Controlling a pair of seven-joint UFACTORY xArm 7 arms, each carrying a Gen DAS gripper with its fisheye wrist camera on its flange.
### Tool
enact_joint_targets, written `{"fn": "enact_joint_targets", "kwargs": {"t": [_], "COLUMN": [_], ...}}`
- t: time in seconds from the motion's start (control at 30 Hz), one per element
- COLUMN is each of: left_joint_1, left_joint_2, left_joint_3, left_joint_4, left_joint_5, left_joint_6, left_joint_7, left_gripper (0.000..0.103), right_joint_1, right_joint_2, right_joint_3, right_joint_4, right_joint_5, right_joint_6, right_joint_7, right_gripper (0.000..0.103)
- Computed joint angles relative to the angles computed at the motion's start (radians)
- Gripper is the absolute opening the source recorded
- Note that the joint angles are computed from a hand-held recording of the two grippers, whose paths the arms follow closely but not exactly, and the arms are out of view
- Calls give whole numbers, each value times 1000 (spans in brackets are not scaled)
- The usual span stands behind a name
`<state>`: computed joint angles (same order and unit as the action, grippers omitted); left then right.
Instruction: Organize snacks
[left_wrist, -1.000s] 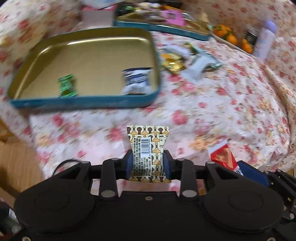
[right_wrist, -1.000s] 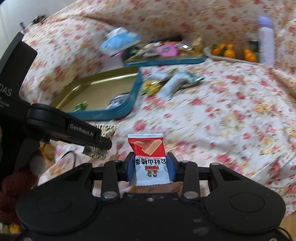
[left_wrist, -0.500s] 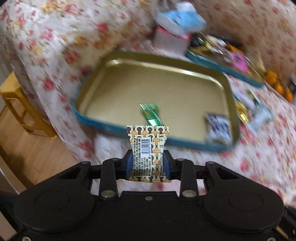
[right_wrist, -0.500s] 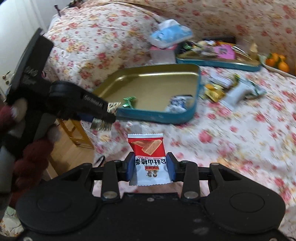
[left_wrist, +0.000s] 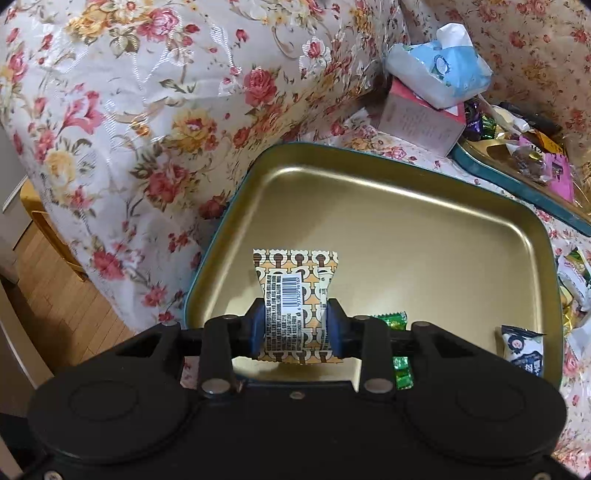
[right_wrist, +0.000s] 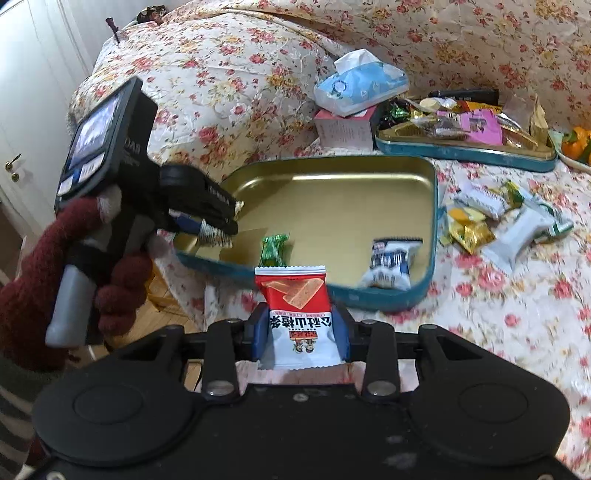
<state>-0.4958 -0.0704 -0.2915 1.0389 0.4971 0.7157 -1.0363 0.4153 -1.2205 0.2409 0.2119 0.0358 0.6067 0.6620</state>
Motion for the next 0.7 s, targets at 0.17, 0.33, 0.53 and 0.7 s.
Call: {"fn": "enact_joint_targets", "kwargs": {"t": [0.17,0.33,0.53,0.7], "left_joint_1": [3,7,13,16], "left_joint_2": [0,17,-28,-61], "left_joint_3": [10,14,12,-7], "left_joint_4": [-9,-1,-44,-66], "left_joint_5": [-38,-41,-81,-98], "left_joint_6": [-38,-47,-70,-72], "left_joint_7": [22,26,21,16], "left_gripper": [43,43,43,43], "right_joint_1": [-60,-129,-202,-239], "right_joint_2": [124,272,423,484], "right_joint_3": [-18,-14,6,19], "right_joint_4": [31,82,136,152], "right_joint_5": [-25,-54,-91,-111], "right_joint_6": [-111,-220,-323,-354], "right_joint_7": [-27,-40,-31,-2], "right_gripper": [39,39,40,41]}}
